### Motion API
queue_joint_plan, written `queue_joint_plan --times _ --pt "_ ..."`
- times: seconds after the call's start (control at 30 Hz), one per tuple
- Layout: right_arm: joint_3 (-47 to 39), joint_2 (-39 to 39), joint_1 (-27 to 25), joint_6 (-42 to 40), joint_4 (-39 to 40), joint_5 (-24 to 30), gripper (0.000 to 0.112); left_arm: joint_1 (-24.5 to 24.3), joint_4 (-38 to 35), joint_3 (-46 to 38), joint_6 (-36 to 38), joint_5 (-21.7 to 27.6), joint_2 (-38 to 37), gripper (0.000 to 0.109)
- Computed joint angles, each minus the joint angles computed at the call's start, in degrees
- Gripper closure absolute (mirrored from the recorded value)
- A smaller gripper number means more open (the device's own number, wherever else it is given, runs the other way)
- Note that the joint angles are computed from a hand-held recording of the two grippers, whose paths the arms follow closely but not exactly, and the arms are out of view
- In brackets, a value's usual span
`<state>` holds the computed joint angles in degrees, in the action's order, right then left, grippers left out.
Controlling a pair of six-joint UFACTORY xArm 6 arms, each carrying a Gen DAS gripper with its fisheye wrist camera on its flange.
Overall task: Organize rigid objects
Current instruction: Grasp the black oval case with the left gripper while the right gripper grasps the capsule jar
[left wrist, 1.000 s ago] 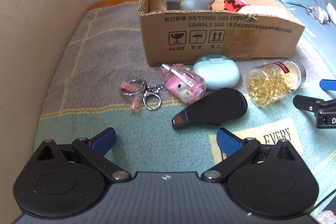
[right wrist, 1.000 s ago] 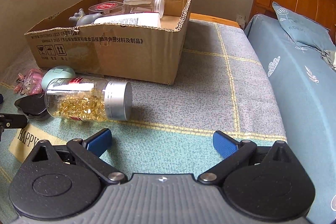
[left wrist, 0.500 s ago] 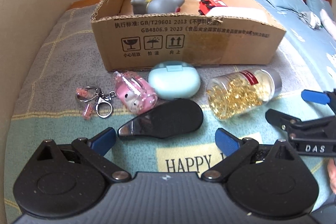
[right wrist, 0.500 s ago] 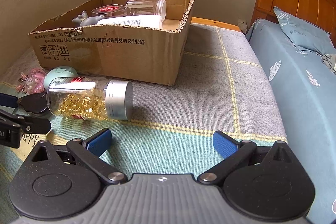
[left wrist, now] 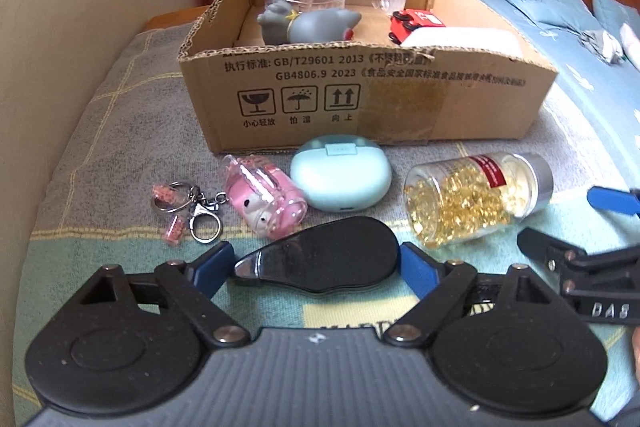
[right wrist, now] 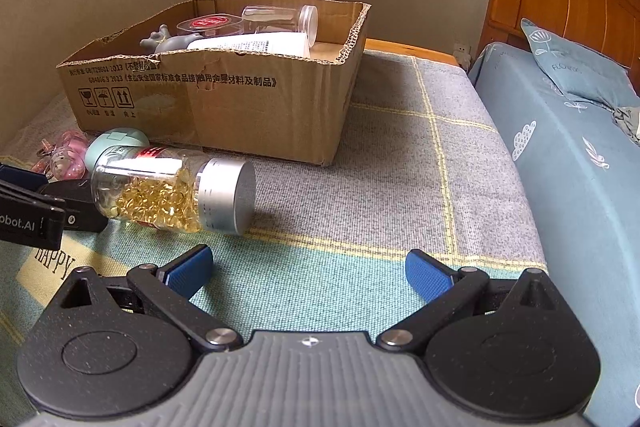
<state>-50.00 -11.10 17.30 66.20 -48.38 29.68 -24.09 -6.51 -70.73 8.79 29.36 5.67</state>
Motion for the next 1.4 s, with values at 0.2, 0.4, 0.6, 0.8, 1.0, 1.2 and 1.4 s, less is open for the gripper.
queue_joint_plan --times 0.2,0.4,0.6,0.8,1.0,1.2,1.4 --pt "0.04 0.01 0.0 -0.07 0.02 -0.09 0.009 3.15 -6.69 3.46 12.74 1.11 -3.45 0.02" --pt "-0.07 0.01 0.11 -0.36 0.51 0.27 0.009 4.29 -4.17 6.07 8.64 0.36 -5.56 0.02" --pt "-0.54 0.14 0.47 -1.08 1.73 1.29 0.009 3.56 1.92 4.03 -1.28 2.72 -4.51 0.016" --pt "-0.54 0.0 0.72 -1.27 2.07 1.6 0.009 3.16 3.73 7.2 -5.22 -0.01 -6.1 0.011" --pt "-1.61 0.57 1.22 -5.82 6.3 2.07 0.009 2.53 5.46 7.37 -7.44 -1.68 -5.88 0.019" --pt "-4.3 2.29 1.73 -14.81 14.56 0.71 0.009 3.42 3.91 7.69 -5.36 -2.76 -5.84 0.019" --pt "-8.29 5.14 2.32 -18.7 19.46 -0.6 0.009 4.78 3.2 8.29 -3.11 -3.52 -6.12 0.019"
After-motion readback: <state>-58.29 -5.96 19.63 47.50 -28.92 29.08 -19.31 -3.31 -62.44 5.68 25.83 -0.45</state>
